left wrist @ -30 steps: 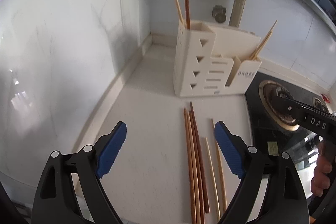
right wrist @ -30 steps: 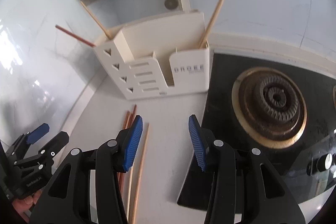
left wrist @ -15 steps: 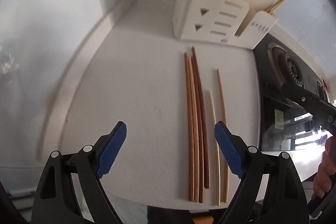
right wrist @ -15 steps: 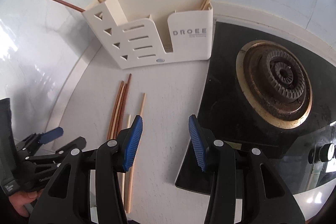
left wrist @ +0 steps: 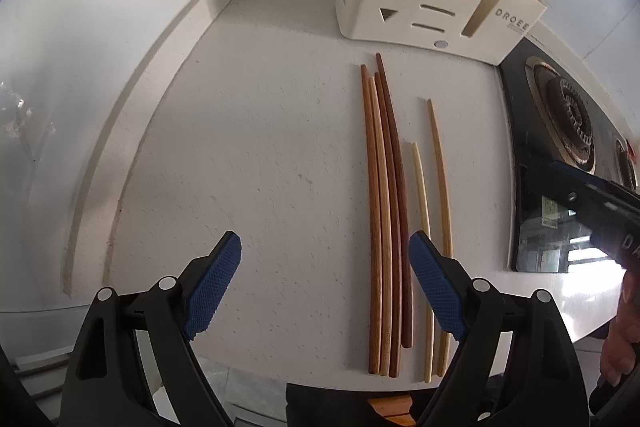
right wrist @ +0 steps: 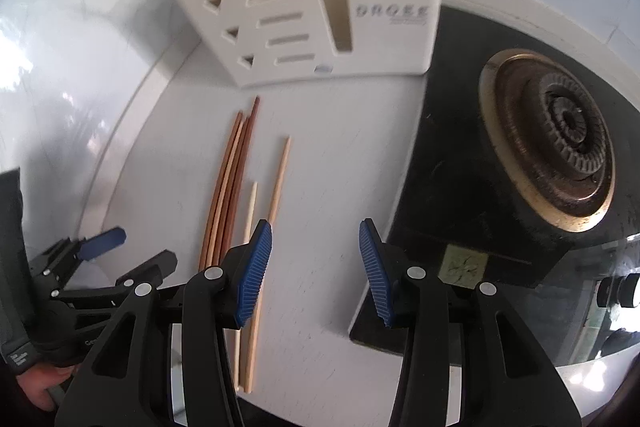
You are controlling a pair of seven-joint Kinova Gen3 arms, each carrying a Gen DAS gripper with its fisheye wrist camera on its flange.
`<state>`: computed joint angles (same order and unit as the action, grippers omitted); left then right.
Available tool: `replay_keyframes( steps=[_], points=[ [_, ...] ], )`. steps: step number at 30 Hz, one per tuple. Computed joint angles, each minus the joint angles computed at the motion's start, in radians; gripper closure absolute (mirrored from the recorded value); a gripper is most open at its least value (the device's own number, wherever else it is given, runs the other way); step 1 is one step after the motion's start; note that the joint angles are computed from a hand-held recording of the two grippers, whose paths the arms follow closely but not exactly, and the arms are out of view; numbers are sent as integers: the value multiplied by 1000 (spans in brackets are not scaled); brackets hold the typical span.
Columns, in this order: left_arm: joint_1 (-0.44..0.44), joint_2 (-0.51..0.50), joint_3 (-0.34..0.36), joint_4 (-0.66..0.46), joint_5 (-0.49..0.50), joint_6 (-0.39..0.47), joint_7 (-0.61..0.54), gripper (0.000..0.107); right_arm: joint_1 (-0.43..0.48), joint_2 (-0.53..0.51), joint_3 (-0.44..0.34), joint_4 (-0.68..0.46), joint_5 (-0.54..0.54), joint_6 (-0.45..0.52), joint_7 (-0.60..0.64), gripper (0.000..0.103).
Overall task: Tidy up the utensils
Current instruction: 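Move both open tools back down to the chopsticks on the counter, then grasp a reddish chopstick with the left tool while the right tool grasps a pale one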
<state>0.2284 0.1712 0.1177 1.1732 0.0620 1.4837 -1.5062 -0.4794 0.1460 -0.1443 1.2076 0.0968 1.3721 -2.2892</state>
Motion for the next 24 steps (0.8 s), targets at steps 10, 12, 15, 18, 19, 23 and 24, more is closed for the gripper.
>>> replay_keyframes(
  steps=[10,12,15,18,19,23,24],
  points=[
    [0,27,-4,-15,-15,51,-2,23,-5,31,8,-29,-21,31,0,57],
    [2,36,-3,-21,-18,66,-8,23,-3,23,9,-23,-23,30,-8,57],
    [10,41,-2,-18,-29,70,-12,23,1,13,10,-14,-22,22,-19,57],
    [25,56,0,-21,-50,74,-10,23,9,1,9,-4,-25,18,-20,57],
    [30,59,0,-22,-58,75,-9,23,10,-2,8,0,-25,15,-23,57],
    [50,71,-7,-27,-97,80,20,23,9,-10,4,5,-12,11,-29,57],
    [48,75,-8,-31,-97,86,21,23,9,-12,3,7,-11,9,-30,57]
  ],
)
